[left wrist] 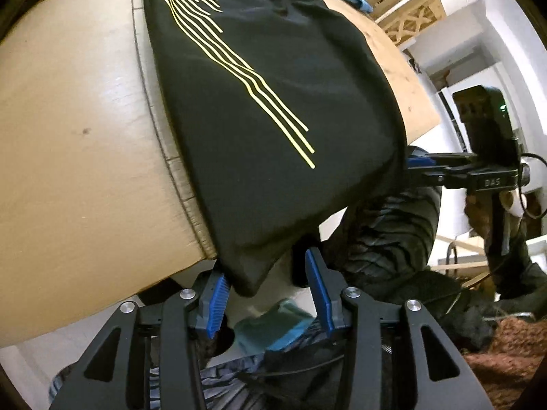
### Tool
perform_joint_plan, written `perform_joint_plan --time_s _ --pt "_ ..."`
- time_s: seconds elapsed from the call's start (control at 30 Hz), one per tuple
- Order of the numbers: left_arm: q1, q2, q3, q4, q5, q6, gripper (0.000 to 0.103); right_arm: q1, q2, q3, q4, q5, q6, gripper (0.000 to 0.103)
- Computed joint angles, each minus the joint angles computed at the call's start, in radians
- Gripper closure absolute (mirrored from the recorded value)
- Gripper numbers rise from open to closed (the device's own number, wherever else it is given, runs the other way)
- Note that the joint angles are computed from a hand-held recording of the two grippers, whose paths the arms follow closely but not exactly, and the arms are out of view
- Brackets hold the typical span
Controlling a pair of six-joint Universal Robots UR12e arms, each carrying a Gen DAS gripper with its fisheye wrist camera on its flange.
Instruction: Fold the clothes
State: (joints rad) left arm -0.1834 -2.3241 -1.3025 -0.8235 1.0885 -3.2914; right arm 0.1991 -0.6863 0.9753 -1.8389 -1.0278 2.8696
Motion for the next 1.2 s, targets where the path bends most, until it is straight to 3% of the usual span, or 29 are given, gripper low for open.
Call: perform_joint_plan --time_s 0.23,0.4,0.47,0.53,0.63,0.87,1.03,1.2 --pt "0.017 -0.004 -0.013 0.029 -0.075 -0.099 0.062 0.004 0.024 -0.035 0.042 0.002 0.013 0.050" --pt "0.012 0.001 -0.023 0.059 -0.063 -0.092 0.063 -0.009 0.023 -0.020 0.048 0.061 -0.023 0.051" --pt "0.010 0.002 -0.025 0.073 -0.061 -0.074 0.068 -0.013 0.025 -0.021 0.064 0.090 -0.032 0.059" --pt "0.007 0.002 -0.027 0.093 -0.071 -0.059 0.075 -0.013 0.024 -0.020 0.068 0.103 -0.044 0.076" --pt "0.007 0.005 -0.035 0.130 -0.089 -0.036 0.084 -0.015 0.018 -0.014 0.068 0.110 -0.068 0.091" --pt "0.008 0.013 -0.063 0.217 -0.159 -0.029 0.089 -0.028 0.005 -0.004 0.073 0.152 -0.069 0.093" --pt "0.033 0.027 -0.097 0.331 -0.220 -0.102 0.089 -0.050 -0.011 0.019 0.063 0.261 -0.036 0.093" --pt "0.041 0.030 -0.115 0.460 -0.249 -0.160 0.089 -0.056 -0.033 0.045 0.008 0.304 -0.024 0.094"
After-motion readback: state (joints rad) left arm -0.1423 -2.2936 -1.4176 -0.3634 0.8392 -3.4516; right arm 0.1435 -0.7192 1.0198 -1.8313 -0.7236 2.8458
